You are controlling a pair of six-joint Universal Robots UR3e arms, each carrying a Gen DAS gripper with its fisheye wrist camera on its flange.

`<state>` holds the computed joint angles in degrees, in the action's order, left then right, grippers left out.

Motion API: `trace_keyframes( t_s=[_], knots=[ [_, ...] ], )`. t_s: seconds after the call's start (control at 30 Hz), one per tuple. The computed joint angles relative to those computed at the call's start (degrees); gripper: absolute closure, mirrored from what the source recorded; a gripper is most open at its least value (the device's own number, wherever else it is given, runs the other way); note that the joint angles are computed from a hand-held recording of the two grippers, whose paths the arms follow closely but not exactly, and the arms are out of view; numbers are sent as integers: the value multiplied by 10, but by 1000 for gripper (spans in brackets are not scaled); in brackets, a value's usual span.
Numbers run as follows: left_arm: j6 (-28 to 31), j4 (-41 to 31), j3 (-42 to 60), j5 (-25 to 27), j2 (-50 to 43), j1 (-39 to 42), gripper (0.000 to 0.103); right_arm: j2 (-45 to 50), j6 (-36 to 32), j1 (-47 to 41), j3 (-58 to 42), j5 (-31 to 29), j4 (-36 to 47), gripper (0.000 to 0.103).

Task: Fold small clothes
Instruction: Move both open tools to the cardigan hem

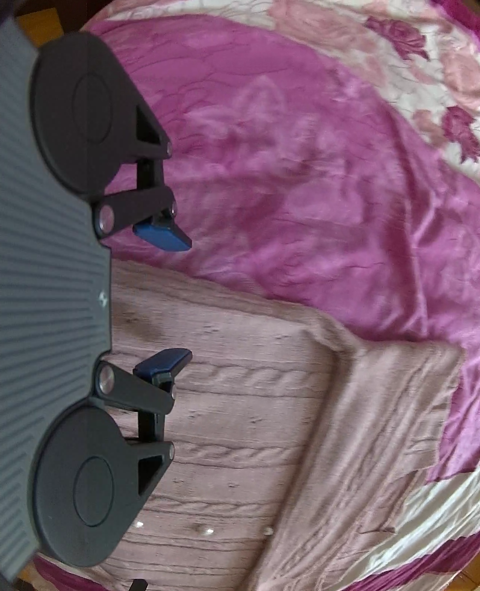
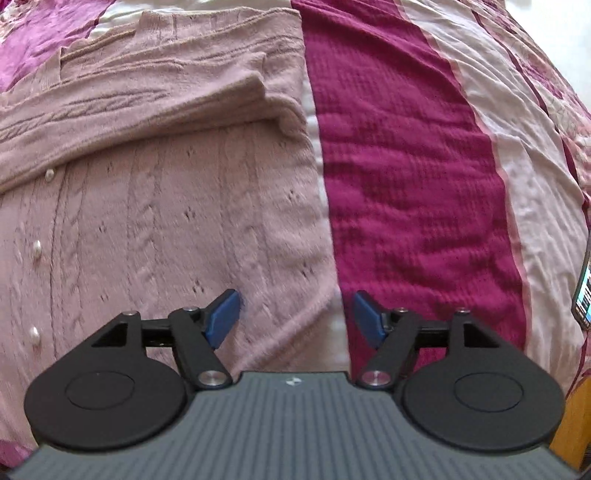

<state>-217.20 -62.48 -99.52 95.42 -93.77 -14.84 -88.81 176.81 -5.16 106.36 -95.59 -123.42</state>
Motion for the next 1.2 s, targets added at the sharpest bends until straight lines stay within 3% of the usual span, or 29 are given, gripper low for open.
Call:
trace_keyframes(
  t_s=[0.47,0.63,0.83,1.1,1.17,1.2],
  knots=[
    [15,-20,-5,-8,2,-14,44,-129,-119,-93,99,-7,61,28],
    [19,-20,-21,-35,14,-6,44,-176,-141,-140,105,61,86,28],
    [22,-30,-45,-58,36,-2,43,-161,-146,-166,85,146,134,28],
    [31,-15,-84,-92,54,14,38,-160,-113,-183,115,171,144,28],
    [38,-17,-81,-93,50,12,37,-155,-118,-183,110,181,148,31],
    [42,-18,-81,-96,51,13,37,-154,-134,-190,110,192,154,37]
  ],
)
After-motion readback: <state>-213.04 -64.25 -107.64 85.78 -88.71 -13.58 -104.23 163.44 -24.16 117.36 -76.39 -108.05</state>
